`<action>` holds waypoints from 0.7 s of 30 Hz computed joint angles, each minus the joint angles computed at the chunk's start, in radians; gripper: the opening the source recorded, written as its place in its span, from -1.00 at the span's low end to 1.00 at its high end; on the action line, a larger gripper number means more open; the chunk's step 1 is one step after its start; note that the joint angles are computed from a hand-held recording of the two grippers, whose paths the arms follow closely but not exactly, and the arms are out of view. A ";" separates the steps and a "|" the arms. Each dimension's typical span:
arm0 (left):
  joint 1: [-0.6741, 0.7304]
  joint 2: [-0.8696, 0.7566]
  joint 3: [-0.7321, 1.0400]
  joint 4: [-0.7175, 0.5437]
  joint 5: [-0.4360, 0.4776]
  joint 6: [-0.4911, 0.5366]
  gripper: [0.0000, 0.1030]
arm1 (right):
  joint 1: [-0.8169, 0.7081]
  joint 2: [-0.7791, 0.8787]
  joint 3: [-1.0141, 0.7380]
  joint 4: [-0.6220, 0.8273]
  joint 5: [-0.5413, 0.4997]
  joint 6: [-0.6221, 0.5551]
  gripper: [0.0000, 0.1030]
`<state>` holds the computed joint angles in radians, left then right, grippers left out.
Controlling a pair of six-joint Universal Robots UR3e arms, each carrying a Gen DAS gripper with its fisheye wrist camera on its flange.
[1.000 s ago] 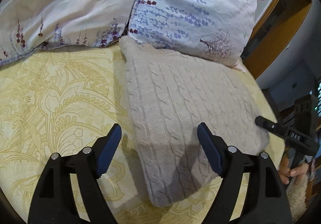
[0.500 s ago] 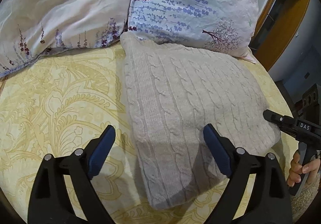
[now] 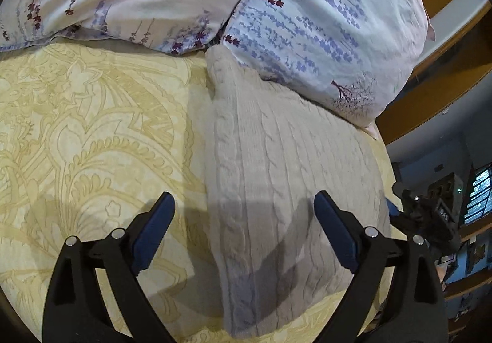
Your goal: Fold small clothes
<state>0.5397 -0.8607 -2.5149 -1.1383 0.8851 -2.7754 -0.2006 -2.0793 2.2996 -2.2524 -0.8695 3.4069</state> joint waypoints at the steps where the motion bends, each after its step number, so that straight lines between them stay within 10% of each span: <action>1: -0.011 -0.025 0.005 0.025 0.000 -0.013 0.78 | 0.010 0.038 -0.009 -0.024 0.002 0.008 0.36; 21: -0.138 -0.364 0.037 0.326 -0.068 -0.159 0.67 | 0.045 0.250 -0.023 -0.097 0.134 -0.062 0.32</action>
